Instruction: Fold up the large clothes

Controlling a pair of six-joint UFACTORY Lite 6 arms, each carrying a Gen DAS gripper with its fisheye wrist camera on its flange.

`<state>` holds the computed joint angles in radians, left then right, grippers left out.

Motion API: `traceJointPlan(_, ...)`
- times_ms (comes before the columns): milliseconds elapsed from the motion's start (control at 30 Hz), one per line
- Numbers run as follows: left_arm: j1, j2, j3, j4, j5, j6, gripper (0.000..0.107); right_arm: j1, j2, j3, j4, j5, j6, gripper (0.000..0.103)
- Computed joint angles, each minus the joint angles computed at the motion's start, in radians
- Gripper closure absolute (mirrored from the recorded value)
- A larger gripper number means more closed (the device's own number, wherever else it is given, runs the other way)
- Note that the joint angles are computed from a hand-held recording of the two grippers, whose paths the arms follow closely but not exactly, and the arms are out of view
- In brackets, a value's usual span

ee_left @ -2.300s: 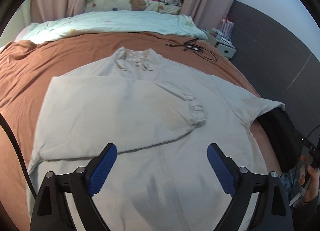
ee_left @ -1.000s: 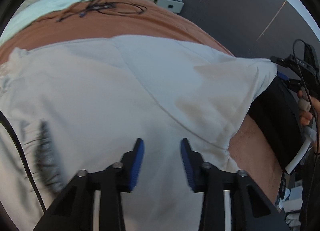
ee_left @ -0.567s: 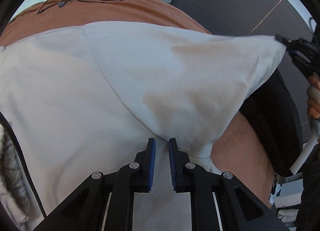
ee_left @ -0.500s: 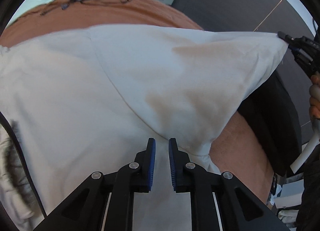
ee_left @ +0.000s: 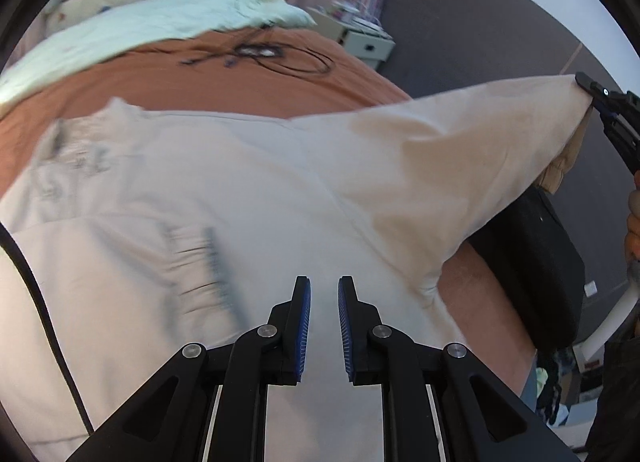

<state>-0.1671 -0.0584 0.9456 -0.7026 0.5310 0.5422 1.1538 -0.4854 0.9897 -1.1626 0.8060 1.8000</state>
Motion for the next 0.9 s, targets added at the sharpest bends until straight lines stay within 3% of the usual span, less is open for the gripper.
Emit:
traceJointPlan(167,0.175,-0.225,-0.11,0.067,0.121,-0.001,0.091,0.047,0.006,-0.004,-0.019,-0.029,0.012,0.1)
traceJointPlan(300,0.411,-0.366,-0.152,0.072,0.282,0.095,0.091,-0.034,0.001,-0.029,0.006,-0.16,-0.032,0.1)
traceJointPlan(467,0.776,-0.477,-0.17,0.054,0.496,0.291,0.091,-0.126,0.114,0.02,-0.004,-0.335,-0.057,0.1)
traceJointPlan(733,1.451,-0.384,-0.075,0.02,0.788,0.729,0.091,-0.201,0.364,0.159,0.091,-0.529,-0.198,0.1)
traceJointPlan(900,1.676,-0.252,-0.001,0.042,0.822,0.88,0.09,-0.25,0.542,0.24,0.335,-0.648,-0.449,0.1)
